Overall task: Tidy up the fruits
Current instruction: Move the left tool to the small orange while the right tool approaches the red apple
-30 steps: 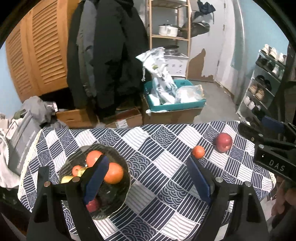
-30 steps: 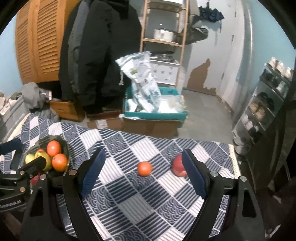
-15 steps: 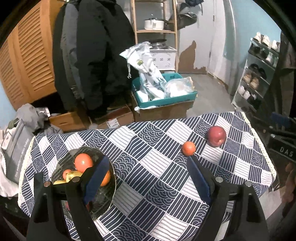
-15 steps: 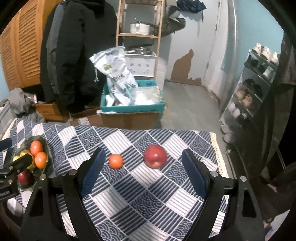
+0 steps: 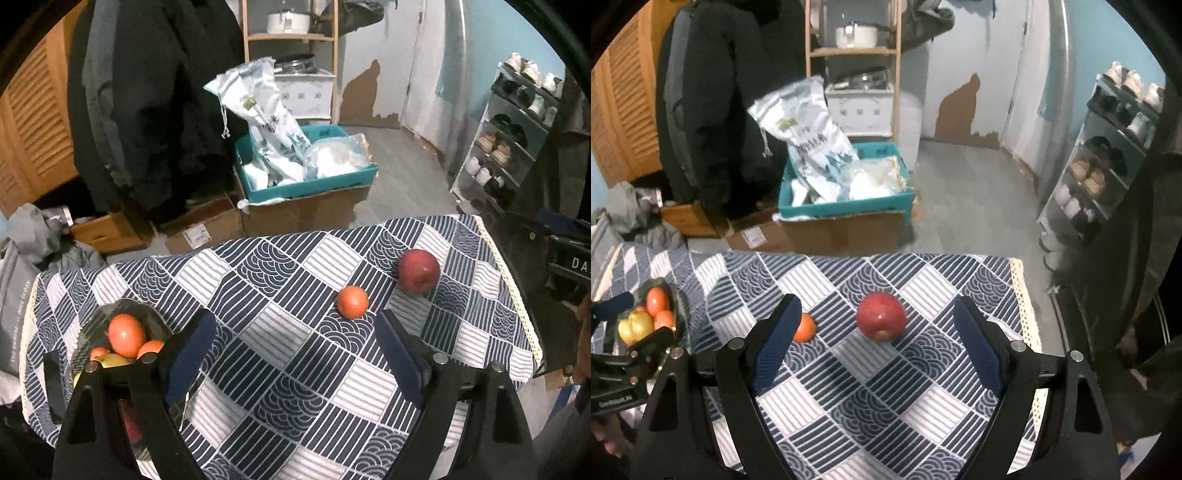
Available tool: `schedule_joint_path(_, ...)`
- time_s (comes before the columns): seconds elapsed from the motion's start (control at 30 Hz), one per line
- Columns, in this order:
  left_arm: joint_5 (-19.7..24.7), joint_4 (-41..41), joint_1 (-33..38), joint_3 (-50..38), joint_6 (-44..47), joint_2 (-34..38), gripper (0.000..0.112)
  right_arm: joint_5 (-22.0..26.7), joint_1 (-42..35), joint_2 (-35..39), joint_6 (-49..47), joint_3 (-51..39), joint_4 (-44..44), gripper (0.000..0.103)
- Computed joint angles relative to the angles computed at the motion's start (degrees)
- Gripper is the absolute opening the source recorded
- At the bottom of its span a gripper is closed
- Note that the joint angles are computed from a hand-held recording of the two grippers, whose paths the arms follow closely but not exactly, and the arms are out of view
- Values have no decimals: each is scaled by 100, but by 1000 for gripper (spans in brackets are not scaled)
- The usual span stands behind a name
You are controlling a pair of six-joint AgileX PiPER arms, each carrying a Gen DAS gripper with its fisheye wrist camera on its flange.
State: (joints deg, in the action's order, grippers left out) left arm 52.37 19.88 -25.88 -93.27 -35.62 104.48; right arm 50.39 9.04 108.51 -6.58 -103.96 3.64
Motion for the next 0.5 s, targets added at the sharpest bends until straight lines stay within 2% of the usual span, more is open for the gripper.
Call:
schedule_joint_path(0.27,264,-687,303,-1109,579,1097,89,1238,-86,1740,-163,-2023,-62,85)
schedule_joint_path(0.5,845,-972,397,-2402,912,2204,89,1849,-146,2837,-116,-3135,94,84)
